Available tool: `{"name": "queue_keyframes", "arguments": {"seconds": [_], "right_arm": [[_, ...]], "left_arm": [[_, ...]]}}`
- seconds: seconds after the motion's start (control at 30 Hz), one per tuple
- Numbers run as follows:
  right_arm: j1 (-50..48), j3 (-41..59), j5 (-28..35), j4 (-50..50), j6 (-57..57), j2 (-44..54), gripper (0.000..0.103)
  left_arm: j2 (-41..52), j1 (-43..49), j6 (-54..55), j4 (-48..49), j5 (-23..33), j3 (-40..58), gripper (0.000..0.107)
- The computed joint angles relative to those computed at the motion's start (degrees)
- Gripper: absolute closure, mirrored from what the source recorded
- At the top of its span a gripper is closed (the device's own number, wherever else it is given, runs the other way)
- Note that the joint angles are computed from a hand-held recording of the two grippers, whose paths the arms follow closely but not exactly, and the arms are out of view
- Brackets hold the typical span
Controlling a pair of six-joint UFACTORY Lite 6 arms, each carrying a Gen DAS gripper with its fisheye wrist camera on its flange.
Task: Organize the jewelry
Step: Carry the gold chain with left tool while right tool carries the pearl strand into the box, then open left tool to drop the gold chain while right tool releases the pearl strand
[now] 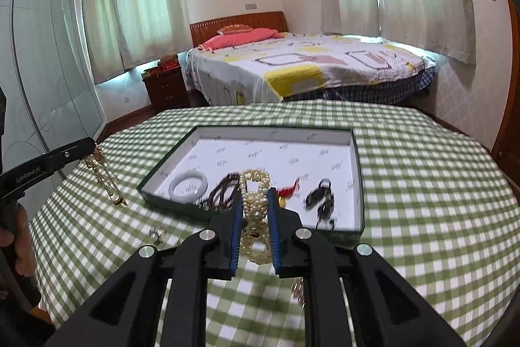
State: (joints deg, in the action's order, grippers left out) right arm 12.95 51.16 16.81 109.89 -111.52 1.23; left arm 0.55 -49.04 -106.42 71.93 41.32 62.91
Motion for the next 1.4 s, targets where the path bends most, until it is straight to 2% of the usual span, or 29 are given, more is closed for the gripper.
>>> {"name": "queue_keyframes", "arguments": {"seconds": [0.33, 0.57, 0.67, 0.83, 0.97, 1.07, 1.23, 1.4], "right_arm": [[-2.2, 15.3, -0.4, -5.6, 6.0, 11.7, 0.087], [-3.0, 28.3, -2.1, -12.7, 12.5, 23.9, 0.087], [-3.3, 34.9, -2.4, -20.5, 20.2, 30.1, 0.087], [-3.5, 46.9, -2.4, -40.9, 39.7, 40.8, 0.087], [-3.8, 55.7, -0.2, -57.9, 57.0, 48.0, 0.087], [-3.9, 59.6, 1.4, -66.0, 65.0, 51.0, 0.087], [-3.5, 66.4, 4.7, -76.1, 75.2, 55.6, 0.087], [-3.7, 68.5, 6.1, -77.8, 77.3, 57.2, 0.086]], "left_arm": [[13.2, 9.9, 9.5, -1.4, -8.2, 16.0, 0.099], [27.4, 16.3, 18.5, -6.5, -12.7, 30.7, 0.099], [34.5, 18.8, 24.8, -11.4, -13.7, 37.7, 0.099], [46.0, 22.4, 36.7, -22.8, -13.7, 49.9, 0.099], [51.8, 23.6, 42.5, -28.0, -12.2, 56.4, 0.099], [54.8, 24.0, 46.1, -31.6, -10.9, 59.7, 0.099], [59.1, 24.7, 52.9, -38.3, -8.5, 65.4, 0.099], [60.3, 24.8, 53.4, -39.3, -7.8, 66.6, 0.097]]}}
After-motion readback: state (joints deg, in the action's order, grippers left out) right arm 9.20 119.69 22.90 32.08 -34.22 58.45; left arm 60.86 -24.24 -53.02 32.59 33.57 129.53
